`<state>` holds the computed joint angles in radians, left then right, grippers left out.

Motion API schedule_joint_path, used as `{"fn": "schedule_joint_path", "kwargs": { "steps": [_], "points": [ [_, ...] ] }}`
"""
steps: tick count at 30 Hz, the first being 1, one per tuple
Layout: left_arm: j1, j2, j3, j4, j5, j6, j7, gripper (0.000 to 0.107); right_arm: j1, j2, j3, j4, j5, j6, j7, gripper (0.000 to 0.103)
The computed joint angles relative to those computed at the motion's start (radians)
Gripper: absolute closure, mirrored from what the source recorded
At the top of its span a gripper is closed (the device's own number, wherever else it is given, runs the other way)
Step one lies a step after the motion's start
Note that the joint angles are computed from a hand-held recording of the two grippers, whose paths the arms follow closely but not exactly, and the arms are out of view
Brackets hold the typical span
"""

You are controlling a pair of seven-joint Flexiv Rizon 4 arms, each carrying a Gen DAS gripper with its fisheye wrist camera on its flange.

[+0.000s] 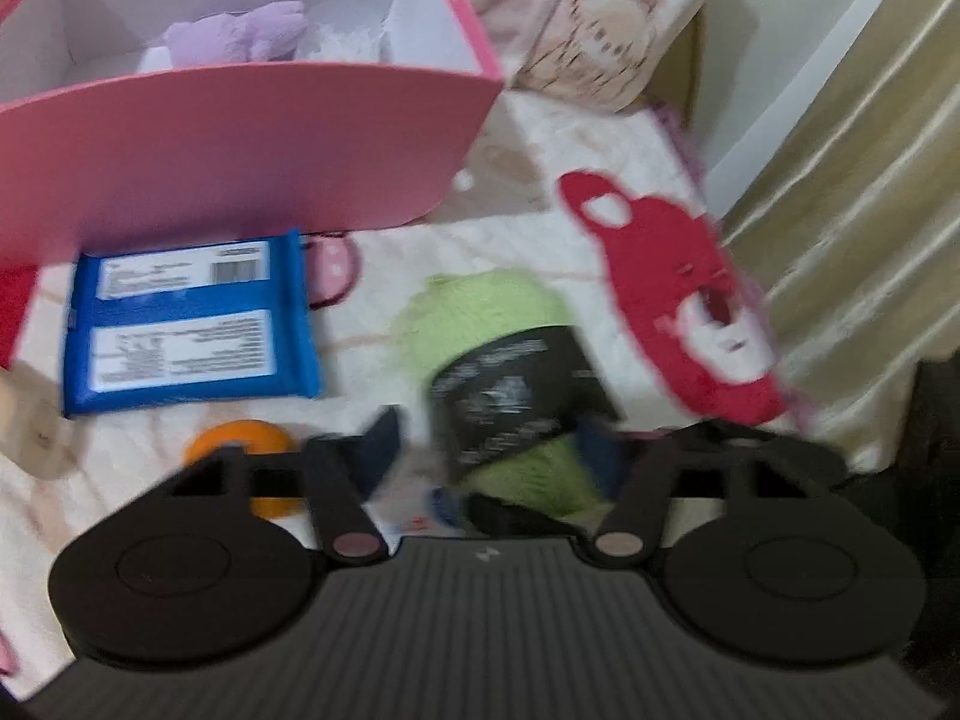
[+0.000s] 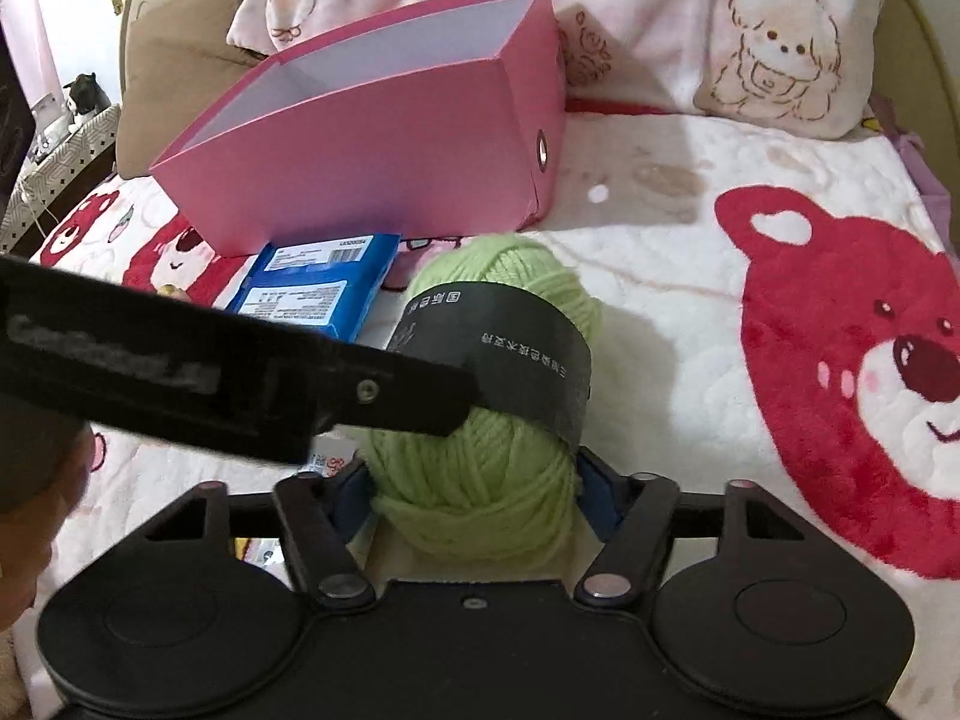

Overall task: Organize objects
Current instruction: 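Move the left tool to the green yarn ball and grasp it, then carry the green yarn ball with the left tool into the pink box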

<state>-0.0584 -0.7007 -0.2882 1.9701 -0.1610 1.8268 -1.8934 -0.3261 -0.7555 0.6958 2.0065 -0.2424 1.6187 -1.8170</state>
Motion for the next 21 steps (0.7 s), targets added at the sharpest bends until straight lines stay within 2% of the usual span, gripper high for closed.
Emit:
{"fn": "schedule_joint_path", "kwargs": {
  "steps": [1,2,3,5,10,14,21],
  "points": [
    [0.028,0.0,-0.033,0.005,0.012,-0.001,-0.005,0.063,0.007,0.011,-0.006,0.006,0.003,0.004,0.004,0.036],
    [0.029,0.009,-0.034,0.003,0.017,-0.022,-0.004,0.063,0.01,0.021,-0.009,0.009,0.005,-0.005,0.01,0.037],
    [0.002,0.02,-0.002,-0.005,0.028,-0.038,-0.01,0.064,0.015,0.033,-0.012,0.01,0.008,-0.02,0.018,0.038],
    [-0.009,0.032,-0.001,0.005,0.004,-0.031,0.018,0.064,0.002,0.042,0.006,0.011,0.024,-0.03,0.015,0.038],
    [0.059,0.068,-0.076,0.052,0.028,-0.013,0.021,0.064,-0.012,0.084,0.03,0.034,0.07,-0.03,-0.001,0.04],
    [0.087,0.117,-0.103,0.094,0.051,-0.009,0.017,0.064,-0.02,0.129,0.048,0.06,0.092,-0.027,-0.003,0.04],
    [0.158,0.214,-0.167,0.169,0.073,-0.031,0.009,0.064,-0.051,0.22,0.111,0.066,0.174,-0.124,-0.029,0.04]
  ]
}}
